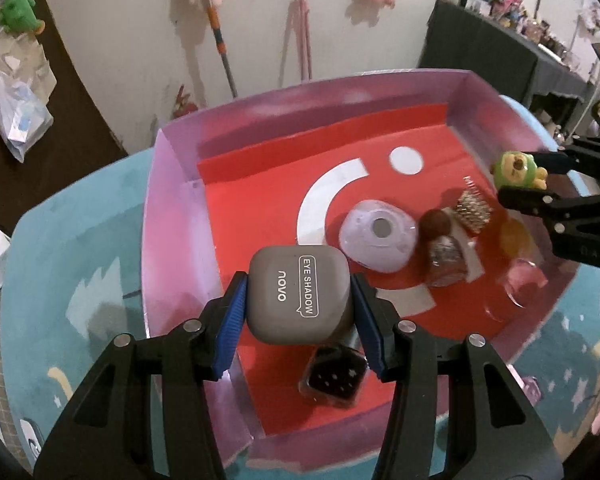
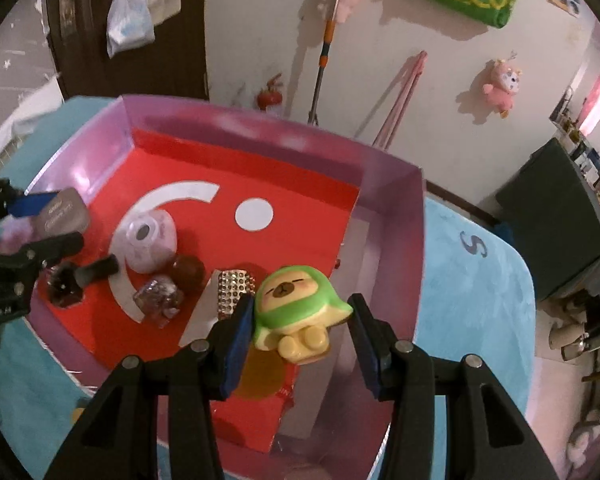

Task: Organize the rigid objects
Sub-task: 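Carry eye shadow case into pink box with left tool while right tool carries frog in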

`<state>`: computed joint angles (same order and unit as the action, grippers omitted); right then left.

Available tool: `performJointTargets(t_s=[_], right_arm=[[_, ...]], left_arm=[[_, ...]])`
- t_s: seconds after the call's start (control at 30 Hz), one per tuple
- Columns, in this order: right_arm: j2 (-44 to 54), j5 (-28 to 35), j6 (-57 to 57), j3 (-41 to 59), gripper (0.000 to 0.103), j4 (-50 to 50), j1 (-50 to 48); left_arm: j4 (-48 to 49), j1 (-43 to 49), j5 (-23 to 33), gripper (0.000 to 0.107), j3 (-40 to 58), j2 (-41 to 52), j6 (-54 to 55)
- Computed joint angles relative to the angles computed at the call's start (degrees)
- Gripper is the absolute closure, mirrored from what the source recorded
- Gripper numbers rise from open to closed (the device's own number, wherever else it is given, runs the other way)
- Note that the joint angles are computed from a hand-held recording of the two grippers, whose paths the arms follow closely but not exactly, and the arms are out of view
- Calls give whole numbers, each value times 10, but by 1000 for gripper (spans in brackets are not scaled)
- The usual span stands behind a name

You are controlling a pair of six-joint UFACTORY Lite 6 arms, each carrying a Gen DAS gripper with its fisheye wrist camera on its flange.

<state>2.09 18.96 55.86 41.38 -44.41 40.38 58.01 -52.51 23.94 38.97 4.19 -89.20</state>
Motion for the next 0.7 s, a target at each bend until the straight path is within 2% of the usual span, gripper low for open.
performJointTargets(t_s=[0.07,0.17,0.3,0.4,0.7], right_arm=[[31,4,-30,19,53,23,-7],[65,21,-19,38,53,0,-6],[87,53,5,54,53,-35,14],[105,58,-13,69,53,-24,15],[142,81,-3,100,53,-48,16]], left_arm=[[-11,9,-10,58,7,13,14],[0,7,-5,58,17,27,10],[-39,33,-27,58,39,50,69],[-66,48,-29,58,62,79,107],[-79,65,-31,58,105,137,134]])
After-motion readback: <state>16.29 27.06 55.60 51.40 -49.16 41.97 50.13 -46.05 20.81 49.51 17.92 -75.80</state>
